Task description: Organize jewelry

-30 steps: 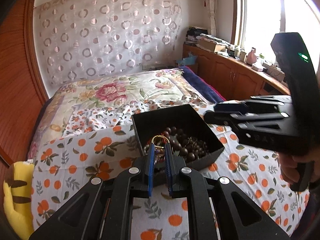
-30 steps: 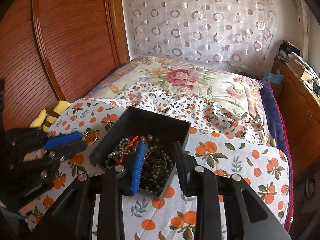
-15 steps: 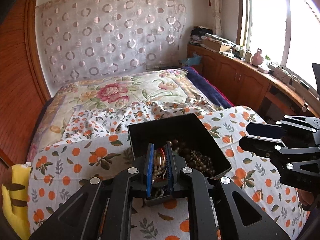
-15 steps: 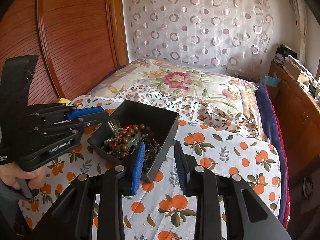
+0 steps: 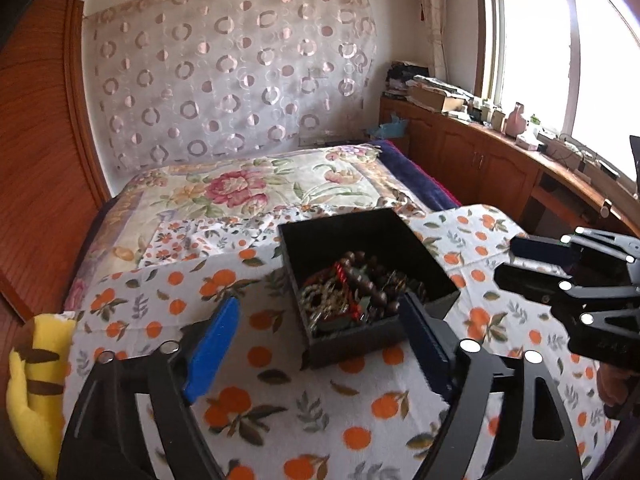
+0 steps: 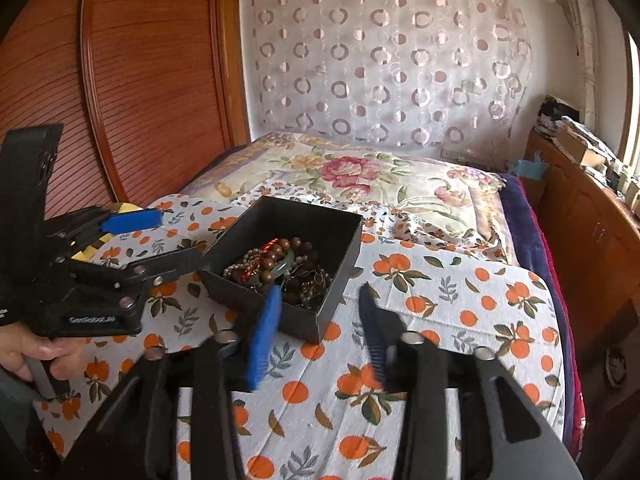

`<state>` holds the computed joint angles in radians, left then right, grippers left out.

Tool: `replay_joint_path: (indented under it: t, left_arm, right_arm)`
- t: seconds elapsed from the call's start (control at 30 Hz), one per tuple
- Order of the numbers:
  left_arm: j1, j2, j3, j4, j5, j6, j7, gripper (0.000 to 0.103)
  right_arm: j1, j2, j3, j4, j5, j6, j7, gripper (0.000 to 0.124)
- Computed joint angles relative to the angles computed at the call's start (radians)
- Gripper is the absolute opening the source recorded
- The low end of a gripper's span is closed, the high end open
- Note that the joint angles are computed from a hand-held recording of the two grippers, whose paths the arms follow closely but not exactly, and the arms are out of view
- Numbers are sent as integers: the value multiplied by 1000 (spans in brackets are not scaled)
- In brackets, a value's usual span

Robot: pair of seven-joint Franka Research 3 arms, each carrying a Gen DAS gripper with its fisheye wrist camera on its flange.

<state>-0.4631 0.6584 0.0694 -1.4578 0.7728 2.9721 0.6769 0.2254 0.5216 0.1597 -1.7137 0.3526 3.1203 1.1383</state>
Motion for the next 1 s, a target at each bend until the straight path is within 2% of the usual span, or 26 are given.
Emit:
replay_joint_path:
  t: [0.07, 0.13, 0.23, 0.3, 0.37, 0.47, 0.53, 0.57, 0.63, 0.7, 0.8, 0.9, 1.0]
  left_arm:
    - [-63, -36, 89, -55, 69, 34, -106, 91]
    - [-118, -74, 162, -106, 159, 55, -220, 95]
    - [-210, -134, 271, -181, 336, 74, -431, 95]
    - [-253, -179, 302, -231, 430, 45, -538, 95]
    - [-281, -216, 317, -271, 519, 23, -630, 95]
    - [-301, -273, 318, -332, 637, -4, -758, 95]
    - [-294, -306, 297, -371, 664, -19, -793, 95]
    - [-292, -324, 285, -392, 670, -37, -802, 95]
    - [-293, -359, 265, -432, 708, -85, -832, 95]
    - [-289, -388, 243, -465, 741, -123, -862, 95]
    - [-265, -423, 210, -503, 779, -136, -912, 95]
    - [-241, -451, 173, -532, 817, -151, -952, 95]
    - [-213, -469, 136, -551, 845, -165, -983, 95]
  right_arm:
    - [6, -19, 2, -41, 6, 43, 2, 63]
    - [59, -42, -53, -84, 0, 90, 36, 75]
    - [85, -75, -72, -144, -6, 154, 62, 87]
    - [67, -101, -42, -191, -9, 201, 74, 92]
    - [15, -127, 21, -240, -26, 245, 89, 97]
    - [36, -171, 13, -315, -35, 311, 117, 100]
    - [114, -197, -46, -359, 24, 360, 90, 100]
    - [129, -212, -59, -384, 15, 379, 111, 100]
    - [95, -241, -20, -438, -19, 414, 166, 100]
    - [103, -262, -20, -476, -23, 435, 191, 100]
    - [128, -284, -33, -521, -5, 467, 205, 100]
    - [102, -306, -15, -566, -52, 492, 280, 100]
    - [121, -314, -31, -581, -42, 506, 278, 100]
